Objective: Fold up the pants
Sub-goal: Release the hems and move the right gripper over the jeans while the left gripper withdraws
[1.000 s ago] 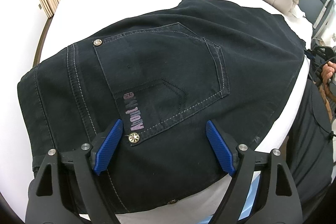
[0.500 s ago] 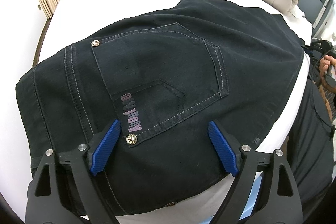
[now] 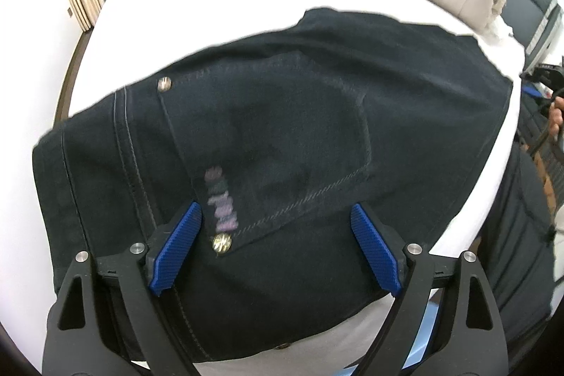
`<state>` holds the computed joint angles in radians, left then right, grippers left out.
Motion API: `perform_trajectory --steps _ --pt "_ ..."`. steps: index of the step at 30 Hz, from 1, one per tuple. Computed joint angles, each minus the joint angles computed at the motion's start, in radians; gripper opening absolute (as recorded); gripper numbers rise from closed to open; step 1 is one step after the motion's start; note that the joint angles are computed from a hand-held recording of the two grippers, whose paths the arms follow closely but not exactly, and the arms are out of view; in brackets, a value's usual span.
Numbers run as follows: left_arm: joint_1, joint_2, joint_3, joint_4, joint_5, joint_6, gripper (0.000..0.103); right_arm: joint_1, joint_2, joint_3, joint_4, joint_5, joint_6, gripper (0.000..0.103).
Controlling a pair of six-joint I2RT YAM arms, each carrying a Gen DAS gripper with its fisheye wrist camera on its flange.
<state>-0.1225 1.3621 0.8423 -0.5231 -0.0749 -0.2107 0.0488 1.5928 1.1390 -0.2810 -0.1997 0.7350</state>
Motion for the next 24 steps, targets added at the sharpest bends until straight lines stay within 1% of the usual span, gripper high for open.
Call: perform_trajectory --steps 1,3,4,5,7,8,11,12,13,14,15,17,20,23,24 --pt "-0.004 0.001 0.018 0.002 0.007 -0.006 0.087 0.044 0.022 0.023 0.024 -0.126 -0.024 0.031" --pt "-0.019 0.02 0.065 0.011 0.013 -0.007 0.087 0.154 0.083 0.062 0.094 -0.311 -0.04 0.025" --pt "-0.029 0.045 0.096 0.017 0.012 -0.001 0.087 0.229 0.137 0.109 0.105 -0.369 -0.056 0.021" --pt "-0.035 0.069 0.123 0.019 0.008 0.003 0.087 0.283 0.187 0.154 0.103 -0.404 -0.067 0.019" --pt "-0.032 0.123 0.163 0.043 0.016 0.011 0.087 0.387 0.327 0.268 0.12 -0.481 -0.05 0.017" --pt "-0.018 0.163 0.184 0.058 0.022 0.01 0.087 0.411 0.392 0.326 0.112 -0.526 -0.049 0.017" --pt "0.03 0.26 0.231 0.064 0.026 0.004 0.087 0.446 0.58 0.515 -0.001 -0.533 -0.065 0.017" --pt "0.049 0.281 0.234 0.07 0.028 0.002 0.086 0.432 0.624 0.545 -0.013 -0.529 -0.067 0.015" --pt "0.065 0.288 0.226 0.085 0.048 0.006 0.086 0.411 0.634 0.524 0.019 -0.514 -0.06 0.0" --pt "0.075 0.285 0.212 0.101 0.065 0.014 0.086 0.363 0.636 0.471 0.116 -0.547 -0.022 0.0" --pt "0.073 0.277 0.199 0.114 0.064 0.028 0.086 0.328 0.627 0.432 0.172 -0.553 0.008 0.0" --pt "0.063 0.264 0.179 0.127 0.045 0.051 0.086 0.24 0.595 0.383 0.205 -0.5 0.02 0.0" --pt "0.061 0.258 0.158 0.162 0.041 0.046 0.086 0.086 0.573 0.36 0.226 -0.403 0.02 0.0" --pt "0.068 0.261 0.152 0.176 0.049 0.048 0.086 -0.051 0.608 0.432 0.175 -0.308 0.002 0.0" --pt "0.072 0.258 0.148 0.179 0.053 0.049 0.086 -0.088 0.617 0.464 0.143 -0.243 -0.011 0.0"
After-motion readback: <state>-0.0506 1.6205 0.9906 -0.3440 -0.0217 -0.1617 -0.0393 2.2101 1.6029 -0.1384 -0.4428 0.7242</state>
